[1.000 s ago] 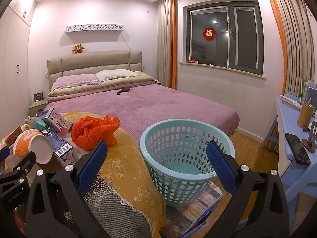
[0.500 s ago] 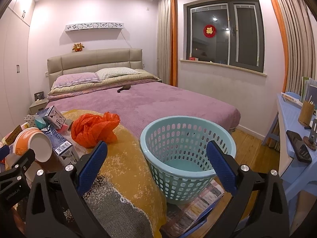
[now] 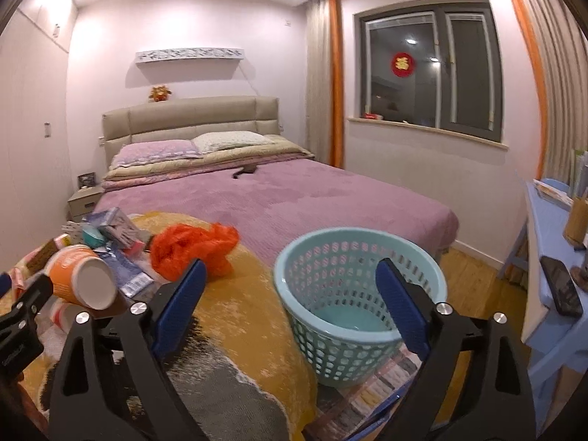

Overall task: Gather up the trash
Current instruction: 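Grasp the blue-red snack box with the left tool while the right tool grasps the orange paper cup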

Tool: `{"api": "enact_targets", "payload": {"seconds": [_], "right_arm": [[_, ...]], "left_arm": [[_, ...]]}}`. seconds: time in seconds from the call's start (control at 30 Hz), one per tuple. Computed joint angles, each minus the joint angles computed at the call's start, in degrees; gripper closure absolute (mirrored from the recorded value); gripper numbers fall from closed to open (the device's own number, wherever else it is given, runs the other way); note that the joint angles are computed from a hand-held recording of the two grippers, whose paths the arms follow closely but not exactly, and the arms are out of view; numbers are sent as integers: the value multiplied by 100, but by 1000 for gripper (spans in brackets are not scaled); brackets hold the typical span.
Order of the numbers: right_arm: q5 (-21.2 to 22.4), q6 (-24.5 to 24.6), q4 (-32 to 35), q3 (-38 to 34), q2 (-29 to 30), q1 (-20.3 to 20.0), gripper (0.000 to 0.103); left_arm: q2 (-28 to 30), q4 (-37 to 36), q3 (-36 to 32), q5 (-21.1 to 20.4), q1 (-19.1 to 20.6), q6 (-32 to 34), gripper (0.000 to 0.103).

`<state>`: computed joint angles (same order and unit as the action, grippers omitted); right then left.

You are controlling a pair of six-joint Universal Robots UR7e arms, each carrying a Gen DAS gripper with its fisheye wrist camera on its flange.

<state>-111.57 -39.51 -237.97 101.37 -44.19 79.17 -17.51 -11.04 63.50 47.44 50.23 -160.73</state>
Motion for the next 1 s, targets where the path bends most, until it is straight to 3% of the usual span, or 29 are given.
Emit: {"api": "enact_targets", "payload": {"seconds": [0.07,0.17,0.23,0.33,0.4,0.5,0.53,0.6,0.7,0.9,1.0], "right_arm": [[69,-32,87,-2,-32,26,20],[362,-19,612,61,-184,56,36],[521,-44,979,64,-253,78,55],[718,-100,1387,16,-268,140,63],[858,-131,1747,-63,-259,188,63],[948,-247,2426,-247,-228,268,61],[981,-258,2574,-277,-227,281,53],[1089,-296,2832,-390,-151,330,37],[1115,-378,2986,-536,-14,389,34],[1100,-255,3807,-1014,229,449,34],[1066,-162,4295,-1267,347,457,34]], "left_arm": [[-121,63,118,-168,-16,-134,7],[-311,230,234,-445,-18,-193,7],[-390,363,231,-742,-9,-134,7],[-563,743,216,-795,123,-174,7],[-741,866,314,-641,241,-144,7],[-1007,1333,339,128,527,-116,7],[-1069,1581,263,457,667,-142,7],[-1019,2039,-35,588,832,-260,7],[-887,2674,-464,1071,1048,-378,7],[-326,3348,-1357,931,1173,8,7],[2,3895,-1955,1054,1241,21,7]]}}
